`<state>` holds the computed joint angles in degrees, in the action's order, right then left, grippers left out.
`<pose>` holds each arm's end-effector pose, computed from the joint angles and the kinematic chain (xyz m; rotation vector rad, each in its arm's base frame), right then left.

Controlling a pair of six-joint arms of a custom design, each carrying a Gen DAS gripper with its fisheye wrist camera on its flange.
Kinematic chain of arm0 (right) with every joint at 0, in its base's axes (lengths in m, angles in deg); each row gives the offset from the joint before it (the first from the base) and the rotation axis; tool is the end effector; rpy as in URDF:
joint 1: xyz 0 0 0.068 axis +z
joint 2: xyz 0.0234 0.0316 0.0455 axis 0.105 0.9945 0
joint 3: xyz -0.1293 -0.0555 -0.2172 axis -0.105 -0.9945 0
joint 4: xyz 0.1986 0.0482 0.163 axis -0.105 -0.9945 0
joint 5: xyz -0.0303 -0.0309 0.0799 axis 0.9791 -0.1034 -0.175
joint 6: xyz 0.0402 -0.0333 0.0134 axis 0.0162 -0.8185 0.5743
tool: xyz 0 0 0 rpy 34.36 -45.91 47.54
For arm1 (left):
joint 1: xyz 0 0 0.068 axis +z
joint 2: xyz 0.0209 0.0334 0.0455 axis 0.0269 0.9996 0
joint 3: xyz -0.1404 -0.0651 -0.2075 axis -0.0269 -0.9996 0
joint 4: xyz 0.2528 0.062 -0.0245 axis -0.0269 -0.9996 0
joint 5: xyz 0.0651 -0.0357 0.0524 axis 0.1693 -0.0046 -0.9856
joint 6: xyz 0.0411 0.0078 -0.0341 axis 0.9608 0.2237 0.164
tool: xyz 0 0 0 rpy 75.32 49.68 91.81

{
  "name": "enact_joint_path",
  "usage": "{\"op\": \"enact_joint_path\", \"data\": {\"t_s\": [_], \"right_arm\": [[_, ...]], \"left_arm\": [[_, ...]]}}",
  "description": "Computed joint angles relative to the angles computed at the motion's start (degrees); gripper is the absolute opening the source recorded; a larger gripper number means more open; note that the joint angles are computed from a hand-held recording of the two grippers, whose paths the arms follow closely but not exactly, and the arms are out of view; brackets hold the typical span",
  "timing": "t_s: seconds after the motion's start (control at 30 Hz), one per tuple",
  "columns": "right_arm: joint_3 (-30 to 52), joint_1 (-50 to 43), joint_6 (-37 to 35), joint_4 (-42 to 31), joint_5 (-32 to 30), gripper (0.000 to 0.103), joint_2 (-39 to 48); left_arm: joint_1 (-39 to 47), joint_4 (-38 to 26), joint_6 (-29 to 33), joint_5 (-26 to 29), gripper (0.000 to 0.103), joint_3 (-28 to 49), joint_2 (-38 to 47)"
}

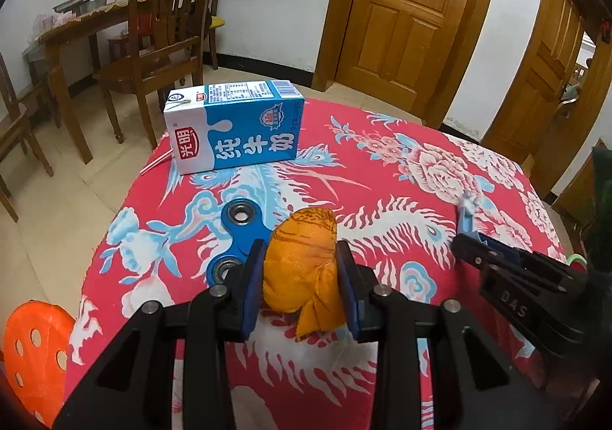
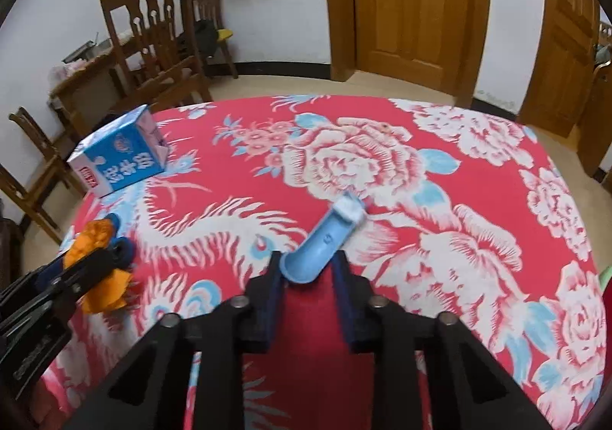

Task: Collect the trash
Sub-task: 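Carry the mitten and the blue toy with both grippers over the red bucket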

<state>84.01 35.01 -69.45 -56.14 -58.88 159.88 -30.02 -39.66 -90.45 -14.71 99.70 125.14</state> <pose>0.2897 0.1638 0.1265 -0.5714 2.4425 0.3420 0.1845 -0.0930 0.1298 -0.5402 2.3100 -0.0045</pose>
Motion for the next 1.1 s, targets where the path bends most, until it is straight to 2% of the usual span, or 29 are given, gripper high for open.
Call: {"op": "enact_joint_path", "data": {"t_s": [0.17,0.37,0.43,0.5,0.67,0.73,0.8,0.87,1.1], "right_arm": [[-1.18,-0.71,1.05,-1.38,0.78,0.021,-1.74],[-0.20,-2.50,4.55,-3.86,-2.36,0.021,-1.81],[-0.18,-2.79,5.72,-4.30,-3.64,0.030,-2.02],[-0.54,-3.02,7.29,-3.90,-5.59,0.056,-2.41],[-0.21,-1.55,9.05,-2.91,-3.94,0.058,-1.77],[0.05,-0.91,10.01,-2.66,-2.23,0.053,-1.41],[0.37,-0.69,10.61,-2.69,-0.83,0.036,-1.07],[0.54,-0.52,11.09,-2.73,0.47,0.024,-0.77],[-1.66,-2.60,11.64,-3.54,-2.69,0.021,-3.53]], "left_arm": [[0.39,0.03,-0.21,-0.03,0.036,0.09,0.66],[0.51,0.04,-0.25,-0.02,0.036,-0.10,0.35],[0.42,0.03,-0.37,-0.16,0.036,-0.05,0.50],[0.72,-0.10,-0.36,0.01,0.036,-0.03,0.35],[0.91,-0.18,-0.39,0.09,0.036,0.09,0.31],[0.91,-0.17,-0.30,0.22,0.036,-0.07,0.12],[0.81,-0.22,-0.18,0.34,0.036,0.00,0.16],[0.52,-0.22,-0.19,0.14,0.036,0.05,0.19],[0.03,0.98,-0.14,-0.05,0.036,-0.38,0.14]]}}
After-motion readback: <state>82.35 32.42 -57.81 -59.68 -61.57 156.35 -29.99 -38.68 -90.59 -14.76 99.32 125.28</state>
